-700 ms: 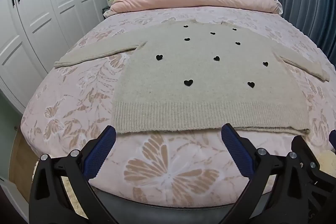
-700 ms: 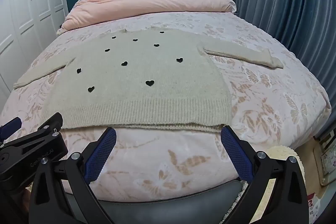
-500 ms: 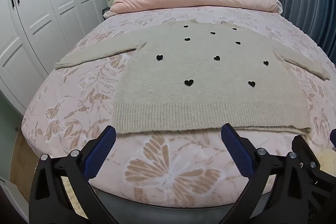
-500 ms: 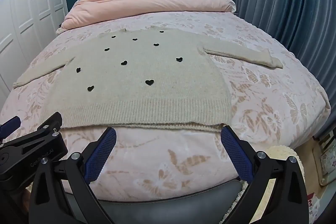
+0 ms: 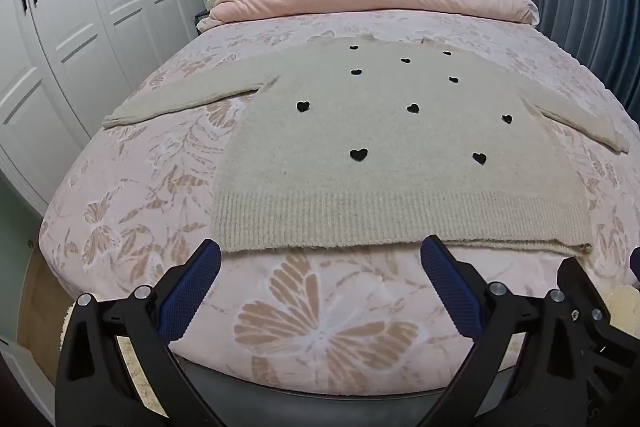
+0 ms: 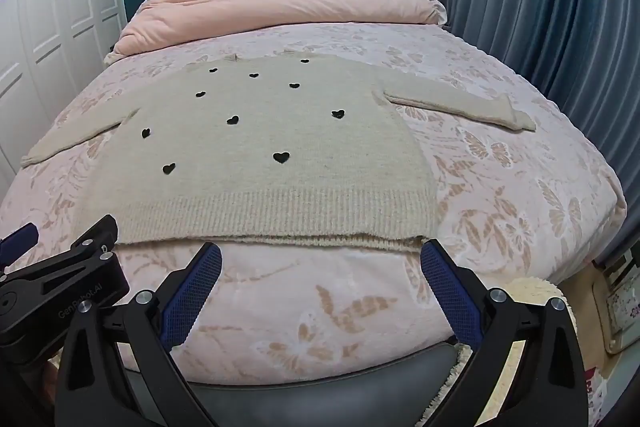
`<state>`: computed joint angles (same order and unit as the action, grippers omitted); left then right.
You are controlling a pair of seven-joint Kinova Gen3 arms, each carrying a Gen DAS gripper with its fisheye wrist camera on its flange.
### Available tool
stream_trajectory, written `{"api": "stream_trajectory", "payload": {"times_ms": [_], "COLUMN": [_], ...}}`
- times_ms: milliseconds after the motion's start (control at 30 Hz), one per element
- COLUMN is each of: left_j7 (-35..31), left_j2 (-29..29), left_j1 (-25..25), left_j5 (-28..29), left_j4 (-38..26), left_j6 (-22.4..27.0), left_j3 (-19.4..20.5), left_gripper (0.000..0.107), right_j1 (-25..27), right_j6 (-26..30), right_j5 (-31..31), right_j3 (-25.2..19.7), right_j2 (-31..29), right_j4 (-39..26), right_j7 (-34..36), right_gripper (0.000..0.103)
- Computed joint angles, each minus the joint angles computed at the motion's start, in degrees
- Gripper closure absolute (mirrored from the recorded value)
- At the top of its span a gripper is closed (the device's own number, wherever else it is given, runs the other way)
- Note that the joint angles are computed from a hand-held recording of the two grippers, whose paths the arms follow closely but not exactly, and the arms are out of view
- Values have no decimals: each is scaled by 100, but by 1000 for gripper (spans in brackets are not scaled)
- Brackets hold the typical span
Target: Fold small clothes
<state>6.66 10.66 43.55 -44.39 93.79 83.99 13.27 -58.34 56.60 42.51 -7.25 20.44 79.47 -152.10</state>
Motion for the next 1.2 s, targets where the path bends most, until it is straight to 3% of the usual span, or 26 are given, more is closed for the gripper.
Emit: {"api": "stream_trajectory", "payload": {"times_ms": [1200], "left_j7": [18], "left_j2": [7], "left_j1": [-12], "left_j5": [71], "left_j4": [34], "left_j6": [-42], "left_j3": [-2], "left_gripper": [12], "right_j1": [-48], "right_j6": [81], "right_j5": [-33], "right_j3": [30], "right_j2": [66], "right_j4": [-126], "right_j7": [27], "right_gripper": [5]}}
